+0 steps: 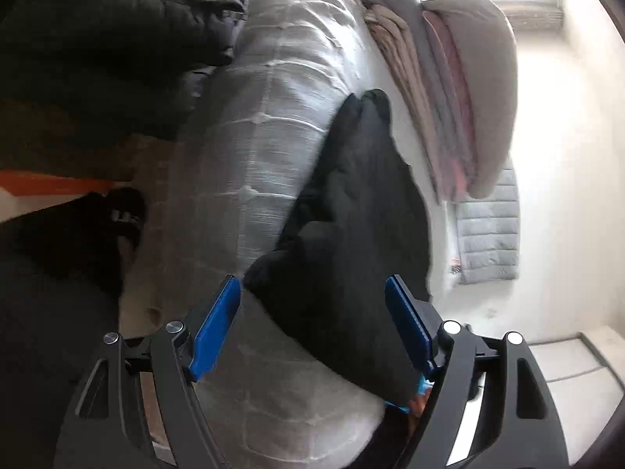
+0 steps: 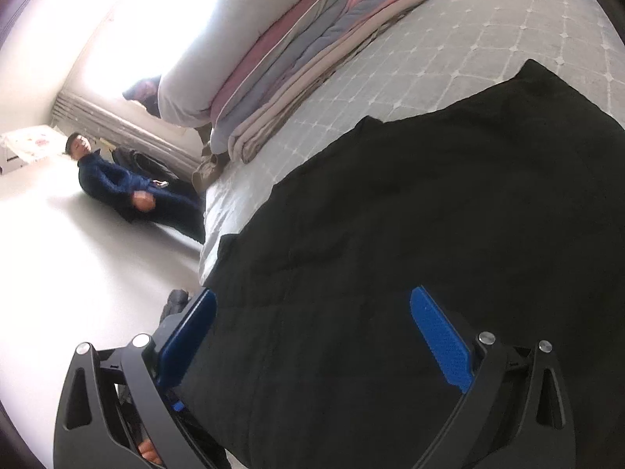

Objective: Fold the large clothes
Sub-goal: 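Grasp the folded coat's end with the left gripper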

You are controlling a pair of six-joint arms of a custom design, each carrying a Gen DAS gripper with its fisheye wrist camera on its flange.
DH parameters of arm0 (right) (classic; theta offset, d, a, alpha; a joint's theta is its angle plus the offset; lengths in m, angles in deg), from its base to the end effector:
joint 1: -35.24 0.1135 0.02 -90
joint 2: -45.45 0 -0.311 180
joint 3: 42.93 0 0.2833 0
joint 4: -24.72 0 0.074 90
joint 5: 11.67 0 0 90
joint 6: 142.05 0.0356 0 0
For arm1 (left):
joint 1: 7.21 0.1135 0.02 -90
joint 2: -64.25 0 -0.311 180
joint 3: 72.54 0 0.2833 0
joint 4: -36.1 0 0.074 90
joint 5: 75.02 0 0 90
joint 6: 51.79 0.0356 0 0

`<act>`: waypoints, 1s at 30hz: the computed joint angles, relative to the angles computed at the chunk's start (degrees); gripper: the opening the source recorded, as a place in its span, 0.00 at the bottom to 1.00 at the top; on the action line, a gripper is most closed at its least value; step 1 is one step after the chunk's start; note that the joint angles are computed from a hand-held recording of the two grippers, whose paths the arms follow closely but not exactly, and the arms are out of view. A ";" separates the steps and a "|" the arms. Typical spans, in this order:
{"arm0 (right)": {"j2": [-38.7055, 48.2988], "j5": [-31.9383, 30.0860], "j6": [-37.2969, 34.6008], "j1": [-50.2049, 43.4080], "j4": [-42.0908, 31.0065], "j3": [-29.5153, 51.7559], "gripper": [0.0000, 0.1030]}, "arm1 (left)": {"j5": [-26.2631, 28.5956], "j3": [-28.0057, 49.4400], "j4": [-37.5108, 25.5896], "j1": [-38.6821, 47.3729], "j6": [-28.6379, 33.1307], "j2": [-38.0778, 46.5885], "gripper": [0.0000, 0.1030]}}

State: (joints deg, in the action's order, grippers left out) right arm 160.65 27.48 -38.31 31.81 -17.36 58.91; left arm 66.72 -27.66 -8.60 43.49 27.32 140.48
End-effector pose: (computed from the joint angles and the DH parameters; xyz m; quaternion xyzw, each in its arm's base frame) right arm 0.4836 -0.0013 0.2500 0.0026 0.8718 0.4324 0.2304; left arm 0.1553 0.1456 0.1750 -0.4117 0.7943 -0.3700 0.2502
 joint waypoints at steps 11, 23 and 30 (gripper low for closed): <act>0.78 -0.81 1.18 -1.20 1.43 0.34 0.93 | 2.46 -6.43 9.13 -2.98 -9.80 -2.01 0.71; -0.19 -0.49 -0.36 -2.99 0.81 -0.56 0.93 | 0.17 -9.04 27.61 -10.85 -26.02 0.92 0.69; -2.05 4.04 -6.00 -1.14 -1.08 -0.39 0.93 | 0.74 -10.89 31.12 -10.03 -25.31 -0.12 0.29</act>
